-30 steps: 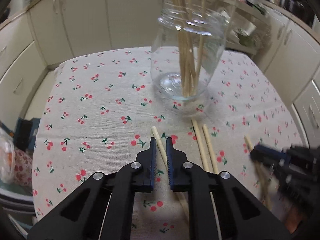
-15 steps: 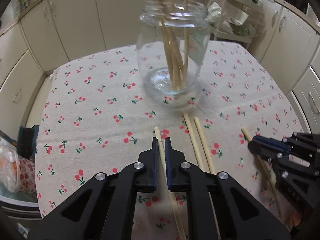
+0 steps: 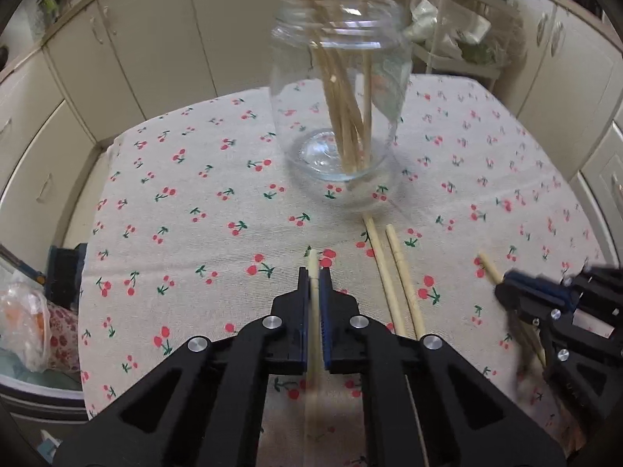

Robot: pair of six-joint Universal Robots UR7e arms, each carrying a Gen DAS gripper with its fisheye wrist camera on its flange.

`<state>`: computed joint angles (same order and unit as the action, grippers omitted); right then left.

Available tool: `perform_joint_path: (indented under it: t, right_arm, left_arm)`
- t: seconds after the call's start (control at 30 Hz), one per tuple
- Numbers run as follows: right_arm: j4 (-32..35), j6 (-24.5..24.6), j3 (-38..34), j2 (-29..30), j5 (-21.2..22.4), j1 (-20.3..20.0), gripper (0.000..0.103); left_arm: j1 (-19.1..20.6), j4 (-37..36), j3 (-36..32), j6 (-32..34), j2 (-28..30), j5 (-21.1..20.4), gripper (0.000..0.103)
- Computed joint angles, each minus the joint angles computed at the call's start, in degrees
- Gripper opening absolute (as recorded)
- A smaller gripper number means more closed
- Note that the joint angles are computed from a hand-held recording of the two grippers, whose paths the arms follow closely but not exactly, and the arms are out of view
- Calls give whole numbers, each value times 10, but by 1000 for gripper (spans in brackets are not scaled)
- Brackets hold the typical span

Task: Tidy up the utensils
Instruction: 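Lift the left gripper's skewer up and insert it into the jar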

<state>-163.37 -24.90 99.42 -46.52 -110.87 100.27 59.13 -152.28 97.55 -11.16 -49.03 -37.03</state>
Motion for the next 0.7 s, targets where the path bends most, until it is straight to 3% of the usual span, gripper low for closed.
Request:
perform_joint_path:
  t: [0.03, 0.2, 0.33, 0.5, 0.7]
  right_arm:
    - [9, 19, 6, -10, 38, -12, 6]
    - [-1, 79, 27, -28, 119, -46, 6]
    - [-9, 85, 26, -26, 115, -44, 6]
    - [-15, 82, 26, -23, 110, -41, 6]
    - [-14, 81, 29, -26, 117, -46, 6]
  left_arm:
    - [-2, -28, 11, 6, -6, -4, 5]
    - [-19, -234, 65, 72, -36, -35, 5]
    - [-45, -396, 74, 147, -36, -42, 5]
    - [-72, -553, 25, 254, -3, -47, 5]
    - [-72, -641, -76, 315, 47, -61, 5]
